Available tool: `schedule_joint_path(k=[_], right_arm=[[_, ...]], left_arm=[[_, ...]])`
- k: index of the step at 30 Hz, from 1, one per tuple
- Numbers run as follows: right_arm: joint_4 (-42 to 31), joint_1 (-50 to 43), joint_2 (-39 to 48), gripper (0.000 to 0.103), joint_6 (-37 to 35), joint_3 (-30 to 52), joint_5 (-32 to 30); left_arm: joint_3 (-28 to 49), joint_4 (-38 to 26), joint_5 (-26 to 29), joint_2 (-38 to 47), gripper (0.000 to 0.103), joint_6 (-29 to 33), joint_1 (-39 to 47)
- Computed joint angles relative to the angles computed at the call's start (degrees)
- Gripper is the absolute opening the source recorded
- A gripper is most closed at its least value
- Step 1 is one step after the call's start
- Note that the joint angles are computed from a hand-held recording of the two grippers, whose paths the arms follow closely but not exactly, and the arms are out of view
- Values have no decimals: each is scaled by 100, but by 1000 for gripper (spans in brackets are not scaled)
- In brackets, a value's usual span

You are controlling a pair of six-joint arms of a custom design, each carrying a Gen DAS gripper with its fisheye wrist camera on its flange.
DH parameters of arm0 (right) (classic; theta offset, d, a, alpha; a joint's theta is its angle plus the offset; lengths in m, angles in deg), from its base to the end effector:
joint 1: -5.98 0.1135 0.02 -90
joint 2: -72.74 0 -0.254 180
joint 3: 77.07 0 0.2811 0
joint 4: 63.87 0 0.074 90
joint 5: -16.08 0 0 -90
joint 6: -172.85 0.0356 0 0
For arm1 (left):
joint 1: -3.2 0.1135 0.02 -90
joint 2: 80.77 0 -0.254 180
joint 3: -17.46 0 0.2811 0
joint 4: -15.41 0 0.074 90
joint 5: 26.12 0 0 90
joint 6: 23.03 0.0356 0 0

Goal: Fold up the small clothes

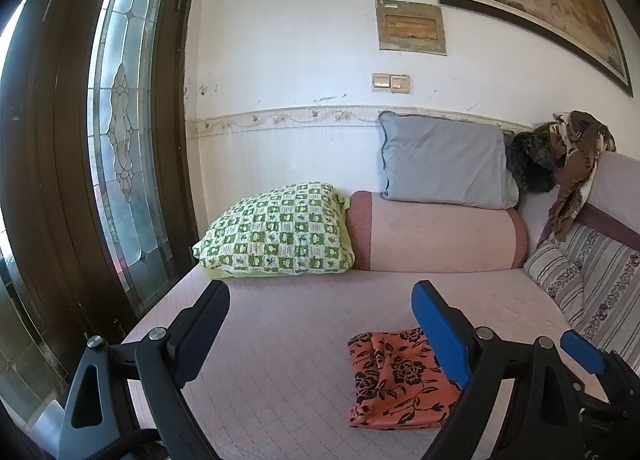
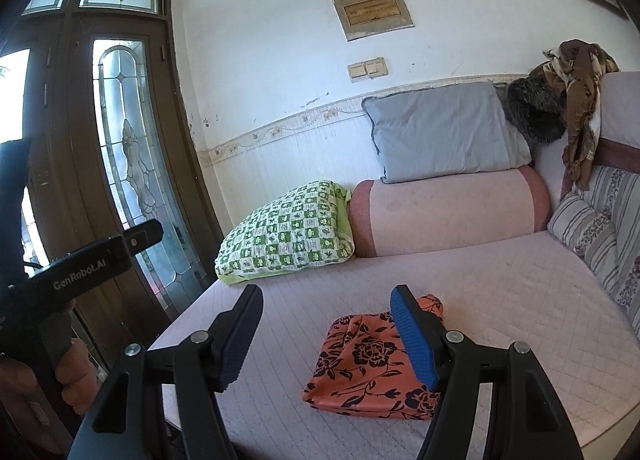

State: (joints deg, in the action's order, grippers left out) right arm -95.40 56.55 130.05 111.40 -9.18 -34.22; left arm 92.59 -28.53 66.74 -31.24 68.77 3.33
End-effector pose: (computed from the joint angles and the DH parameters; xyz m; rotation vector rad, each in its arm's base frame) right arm 0.1788 0.1816 0.3426 0.0953 1.8569 0.2884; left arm 0.2126 -0.0013 0.3937 0.0616 1.8895 -0.0242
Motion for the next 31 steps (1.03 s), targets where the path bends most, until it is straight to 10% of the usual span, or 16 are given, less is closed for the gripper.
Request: schedule_joint_path(k=[20,31], right_arm=[[-344,188,-498,72,155,-153,225],[87,-521,157,72,-123,20,-770]], left_arm=[[224,-350,-520,-204,93,-103,-938],[194,182,-513,387,93,-199,-951]])
